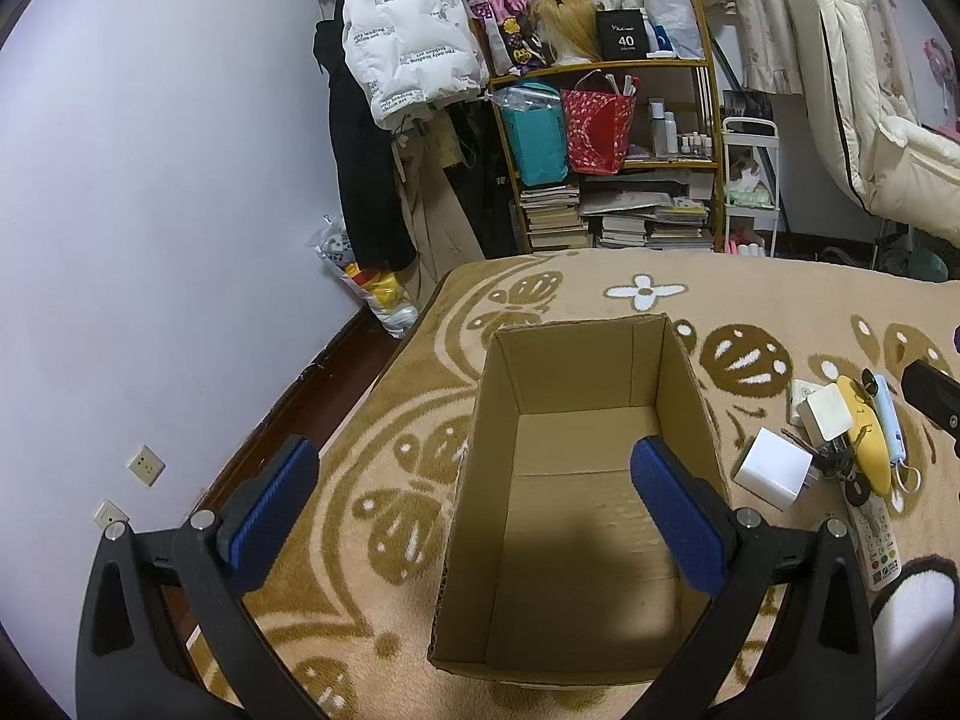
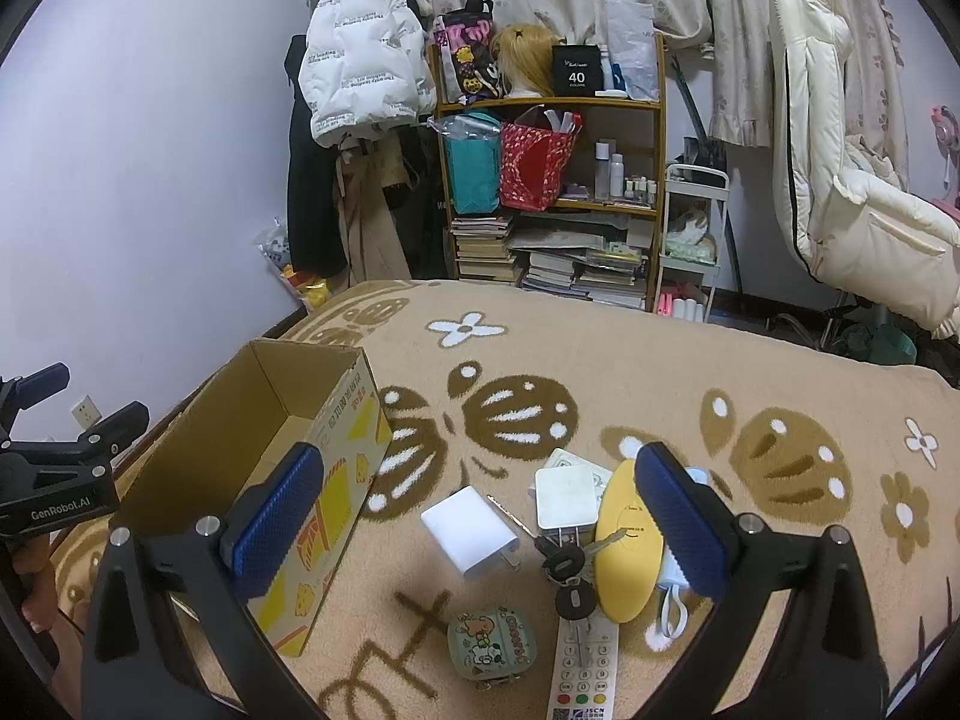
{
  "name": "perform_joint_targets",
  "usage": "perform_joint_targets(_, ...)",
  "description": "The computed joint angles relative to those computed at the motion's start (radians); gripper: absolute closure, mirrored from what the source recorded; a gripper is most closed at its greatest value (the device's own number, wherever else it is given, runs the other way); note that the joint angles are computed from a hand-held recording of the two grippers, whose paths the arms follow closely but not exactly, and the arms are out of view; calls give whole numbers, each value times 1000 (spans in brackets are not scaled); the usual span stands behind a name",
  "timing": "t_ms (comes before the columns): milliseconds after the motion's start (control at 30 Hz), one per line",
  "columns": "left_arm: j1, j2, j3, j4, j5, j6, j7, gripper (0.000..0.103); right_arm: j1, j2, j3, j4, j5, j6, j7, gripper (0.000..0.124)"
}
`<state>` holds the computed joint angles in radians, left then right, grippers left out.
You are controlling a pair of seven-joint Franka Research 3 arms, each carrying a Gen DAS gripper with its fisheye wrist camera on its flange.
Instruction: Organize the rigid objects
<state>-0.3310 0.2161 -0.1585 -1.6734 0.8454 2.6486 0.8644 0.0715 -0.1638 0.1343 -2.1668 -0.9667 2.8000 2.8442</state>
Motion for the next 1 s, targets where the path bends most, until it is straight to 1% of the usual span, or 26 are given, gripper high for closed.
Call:
perform_joint_targets(300,1,8,-1,9,-15,-11,18,0,2,3,0,2,2,-2,-1,21)
perform_joint_targets(467,-1,10,0,14,-19,-13,23,0,2,5,2,6,-29,-11,21,21)
perform_joint_targets(667,-2,9,1,12,-19,-15,23,0,14,11,-7,14,-17,-18,-1,21)
perform_joint_targets(767,-3,11,0,15,-20,-17,25,0,15,11,-8,11,-25,-19,-4,21)
perform_joint_targets(833,-3,11,1,14,-20,-16,24,0,13,17,-2,7,-49,-17,16,21)
perform_joint_targets(1000,-4,11,1,15,-21,-18,25,0,22,19,-10,12,-38,-20,3,21)
